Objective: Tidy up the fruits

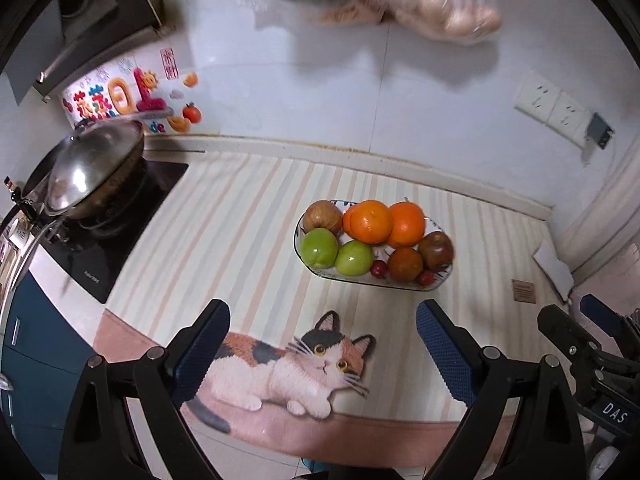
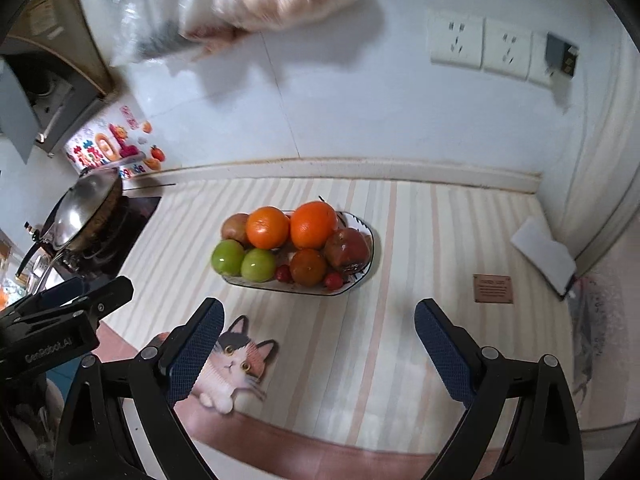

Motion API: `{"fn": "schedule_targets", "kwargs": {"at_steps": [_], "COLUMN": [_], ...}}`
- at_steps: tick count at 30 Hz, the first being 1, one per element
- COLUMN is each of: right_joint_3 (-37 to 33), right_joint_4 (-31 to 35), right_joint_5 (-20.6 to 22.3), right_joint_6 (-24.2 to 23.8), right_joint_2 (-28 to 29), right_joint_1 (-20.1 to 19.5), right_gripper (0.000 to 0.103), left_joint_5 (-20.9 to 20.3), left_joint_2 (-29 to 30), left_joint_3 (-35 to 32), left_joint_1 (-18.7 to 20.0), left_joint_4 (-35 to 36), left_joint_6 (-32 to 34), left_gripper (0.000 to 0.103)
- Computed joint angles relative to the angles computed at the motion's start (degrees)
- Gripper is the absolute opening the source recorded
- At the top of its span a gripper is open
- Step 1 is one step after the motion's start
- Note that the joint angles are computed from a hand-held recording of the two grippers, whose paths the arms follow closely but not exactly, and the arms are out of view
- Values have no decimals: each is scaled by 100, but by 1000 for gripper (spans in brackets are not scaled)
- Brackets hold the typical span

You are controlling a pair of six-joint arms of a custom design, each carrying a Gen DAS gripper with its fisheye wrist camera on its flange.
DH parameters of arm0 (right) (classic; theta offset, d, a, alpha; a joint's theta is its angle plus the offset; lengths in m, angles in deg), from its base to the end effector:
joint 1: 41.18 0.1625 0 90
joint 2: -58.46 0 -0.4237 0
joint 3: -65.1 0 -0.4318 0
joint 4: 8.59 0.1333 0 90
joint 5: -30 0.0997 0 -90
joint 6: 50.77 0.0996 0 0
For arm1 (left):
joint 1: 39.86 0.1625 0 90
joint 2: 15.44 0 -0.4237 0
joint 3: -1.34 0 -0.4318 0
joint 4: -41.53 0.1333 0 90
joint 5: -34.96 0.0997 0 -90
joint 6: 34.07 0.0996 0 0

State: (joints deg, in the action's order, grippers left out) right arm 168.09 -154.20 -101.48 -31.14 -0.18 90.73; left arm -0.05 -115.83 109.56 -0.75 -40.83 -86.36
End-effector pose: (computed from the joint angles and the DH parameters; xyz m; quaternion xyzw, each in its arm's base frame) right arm 0.4787 -0.4325 0.1687 0.1457 -0.9199 0.2591 0.2559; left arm -0.1998 -0.4394 0.4388 0.0514 0.8797 -0.2843 0.3778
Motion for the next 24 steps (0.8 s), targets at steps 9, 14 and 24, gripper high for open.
{"fn": "schedule_targets", "kwargs": {"at_steps": [9,14,24], "right_joint_3": [153,248,356], "right_joint_4": [668,968,1280], "right_joint_5": [-472,-534,-576], "right_joint_6": [607,822,840], "right_joint_2": [-651,-990,-1416], "right_joint_1": [897,1247,1572], "right_gripper": [101,101,101], "left_joint_5": [37,-85,-308], "left_joint_2": [-596,-659,-627], "left_joint_3": [-166,-278,-413], "left_joint_1": [-1287,-1859,-2480], "left_joint_4": [1991,2937,3760], "left_joint_6": [-1617,-2413,-3444], "left_gripper": [96,96,96]}}
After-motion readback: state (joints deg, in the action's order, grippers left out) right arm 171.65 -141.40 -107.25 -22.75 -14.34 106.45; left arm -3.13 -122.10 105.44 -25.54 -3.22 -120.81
